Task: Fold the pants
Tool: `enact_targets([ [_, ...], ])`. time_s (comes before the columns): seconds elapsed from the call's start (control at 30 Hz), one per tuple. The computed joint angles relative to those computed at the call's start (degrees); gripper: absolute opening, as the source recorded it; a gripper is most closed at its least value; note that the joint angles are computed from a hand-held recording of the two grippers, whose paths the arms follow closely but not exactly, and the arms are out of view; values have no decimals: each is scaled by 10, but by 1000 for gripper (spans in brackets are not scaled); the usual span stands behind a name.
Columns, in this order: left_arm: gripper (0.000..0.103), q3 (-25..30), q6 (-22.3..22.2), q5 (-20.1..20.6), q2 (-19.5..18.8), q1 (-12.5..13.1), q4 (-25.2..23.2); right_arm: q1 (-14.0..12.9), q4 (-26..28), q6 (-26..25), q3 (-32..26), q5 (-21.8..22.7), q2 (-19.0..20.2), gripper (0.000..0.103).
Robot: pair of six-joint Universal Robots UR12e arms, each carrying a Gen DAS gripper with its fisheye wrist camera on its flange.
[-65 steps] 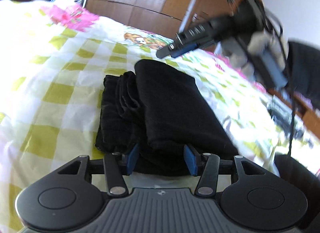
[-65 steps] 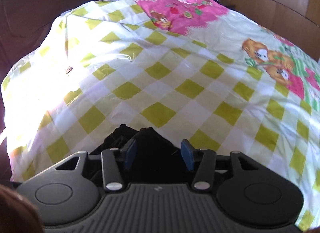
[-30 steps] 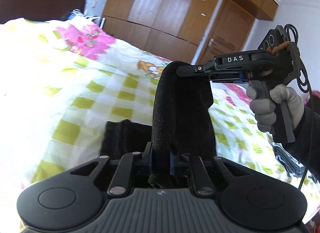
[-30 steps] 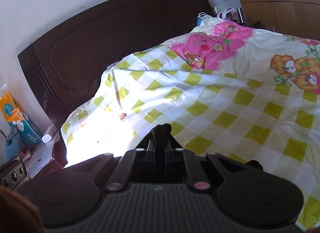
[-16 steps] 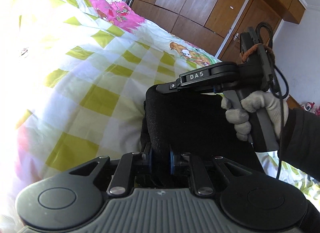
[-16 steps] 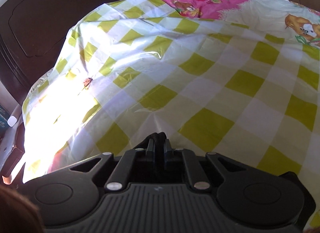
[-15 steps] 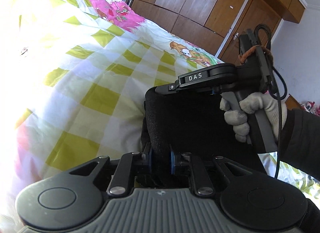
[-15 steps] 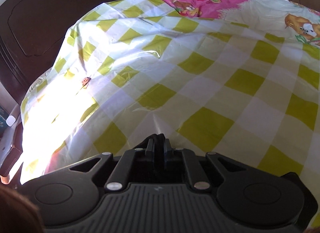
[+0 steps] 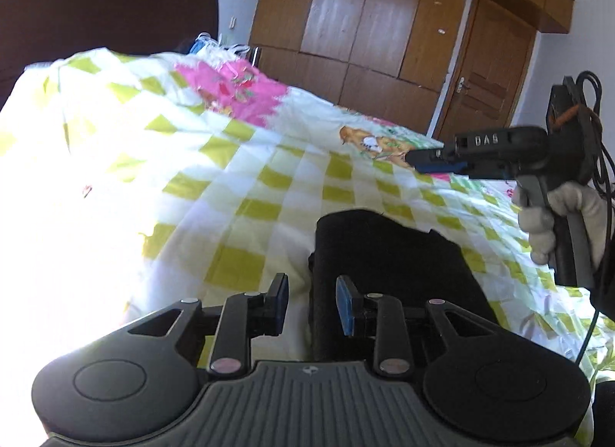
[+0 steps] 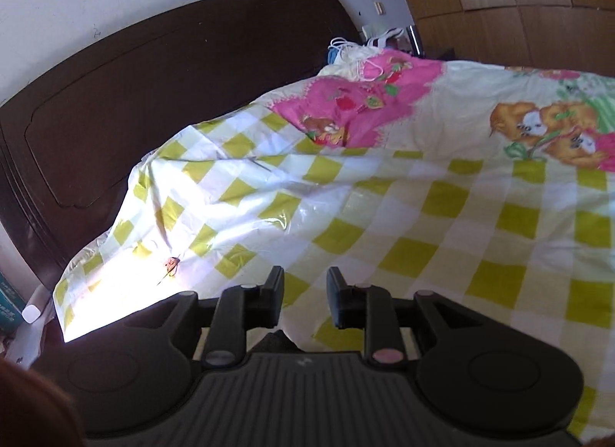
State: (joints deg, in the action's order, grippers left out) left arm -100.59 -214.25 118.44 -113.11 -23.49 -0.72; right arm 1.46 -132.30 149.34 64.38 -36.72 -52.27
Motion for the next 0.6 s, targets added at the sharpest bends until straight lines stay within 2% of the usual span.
enact_targets([
  [0.07, 42, 14, 29, -12, -10, 0, 11, -7, 2, -23, 23, -9, -17, 25],
  [0.17, 42, 44, 77, -53, -35, 6, 18, -14, -11, -46, 65, -37, -37, 25],
  [0.27, 42, 70, 128, -57, -60, 10, 14, -14, 7, -47, 76, -55, -35, 23],
  [0.3, 42, 76, 133, -55, -65, 11, -4, -13, 7, -52, 78, -58, -32, 18],
  [0.33, 42, 79, 130, -59, -68, 15, -28, -10, -17, -51, 85, -82, -31, 19],
  [0.37, 42, 78, 125, -69, -71, 19, -41, -5, -38, -49, 89, -115, -27, 14],
  [0.4, 42, 75, 119, -74, -72, 21, -49, -4, -34, -51, 87, -126, -21, 12],
  [0.43, 43, 73, 119, -73, -74, 22, -54, -4, -33, -42, 85, -126, -15, 11],
  [0.5, 43, 71, 147, -58, -79, 16, -44, -8, -43, -25, 88, -108, -7, 9],
  [0.6, 43, 74, 142, -57, -76, 15, -54, -9, -54, -14, 92, -102, -8, 8],
])
